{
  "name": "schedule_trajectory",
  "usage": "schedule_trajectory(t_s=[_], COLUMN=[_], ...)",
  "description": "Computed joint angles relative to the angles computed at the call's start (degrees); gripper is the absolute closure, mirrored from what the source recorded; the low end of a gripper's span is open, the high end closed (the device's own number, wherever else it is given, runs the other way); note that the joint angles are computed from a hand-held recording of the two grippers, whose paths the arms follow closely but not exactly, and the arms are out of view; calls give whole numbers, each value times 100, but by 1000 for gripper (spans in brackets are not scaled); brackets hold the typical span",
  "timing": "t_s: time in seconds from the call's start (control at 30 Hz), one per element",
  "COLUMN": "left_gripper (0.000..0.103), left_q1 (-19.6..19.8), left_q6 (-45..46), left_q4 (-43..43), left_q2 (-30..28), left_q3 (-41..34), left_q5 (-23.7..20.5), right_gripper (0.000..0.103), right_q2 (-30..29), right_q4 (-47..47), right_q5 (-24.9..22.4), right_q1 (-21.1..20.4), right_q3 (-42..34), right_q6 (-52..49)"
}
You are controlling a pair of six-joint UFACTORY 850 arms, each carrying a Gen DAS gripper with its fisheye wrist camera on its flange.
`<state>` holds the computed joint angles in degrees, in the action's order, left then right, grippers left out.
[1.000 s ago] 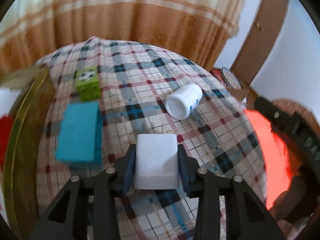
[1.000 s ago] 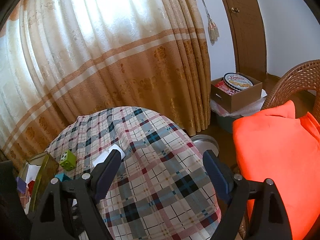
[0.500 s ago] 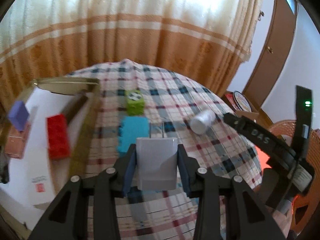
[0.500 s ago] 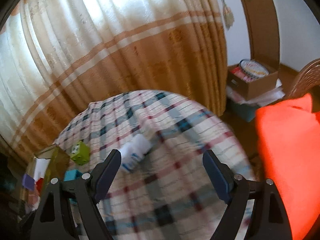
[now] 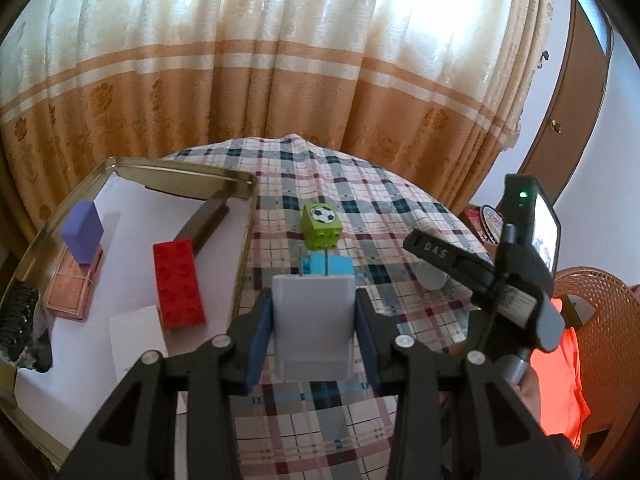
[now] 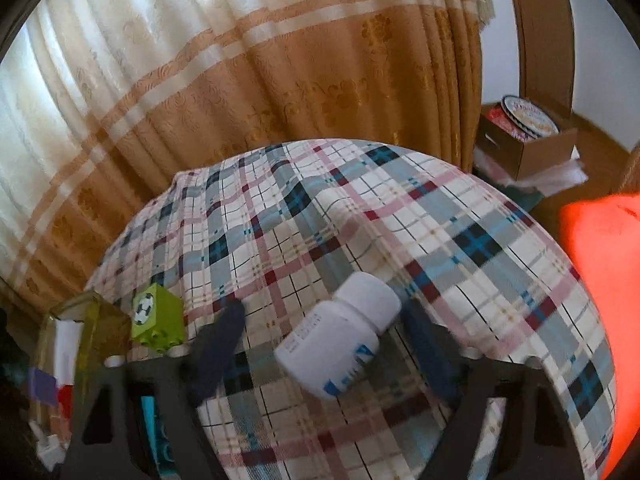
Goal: Organize rigid objects
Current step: 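Grasp the white pill bottle with the right gripper while the left gripper holds the white cube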
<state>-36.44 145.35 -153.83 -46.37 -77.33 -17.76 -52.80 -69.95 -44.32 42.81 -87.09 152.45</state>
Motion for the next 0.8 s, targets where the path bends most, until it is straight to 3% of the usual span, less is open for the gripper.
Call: schedule_trajectory(t_s=[0.03,0.1,0.13,0.2,0.3,0.4,0.47,0.67,0.8], left_gripper=[64,64,64,64,64,64,64,64,64], left_q1=[6,14,18,21,8,-15,-34,-63,-103], left_q6=[12,-60,-117,-183,-172,-183,-179,-20,468], left_q4=[-13,32,71,150,167,232,269,122,-304], left_q2=[0,-5,-5,12,68,119,143,208,266], left_q3=[1,-1,6,44,141,232,279,416,520], left_q5=[3,23,27,13,-43,-85,-95,-97,-91], right_gripper=[44,48,58,64,64,64,64,64,64], right_q2=[-45,-131,-117,-36,151,499,625,688,560], right_q4=[132,398,402,293,-204,-1439,-1778,-1560,-793], right_q5=[-64,-169,-133,-29,236,624,593,424,-8], right_q1=[-2,-5,-12,-7,16,68,153,418,656], right_q3=[-84,-248,-231,-93,257,878,1067,1098,812], right_q6=[-259,-842,-968,-1005,-620,777,1135,946,288])
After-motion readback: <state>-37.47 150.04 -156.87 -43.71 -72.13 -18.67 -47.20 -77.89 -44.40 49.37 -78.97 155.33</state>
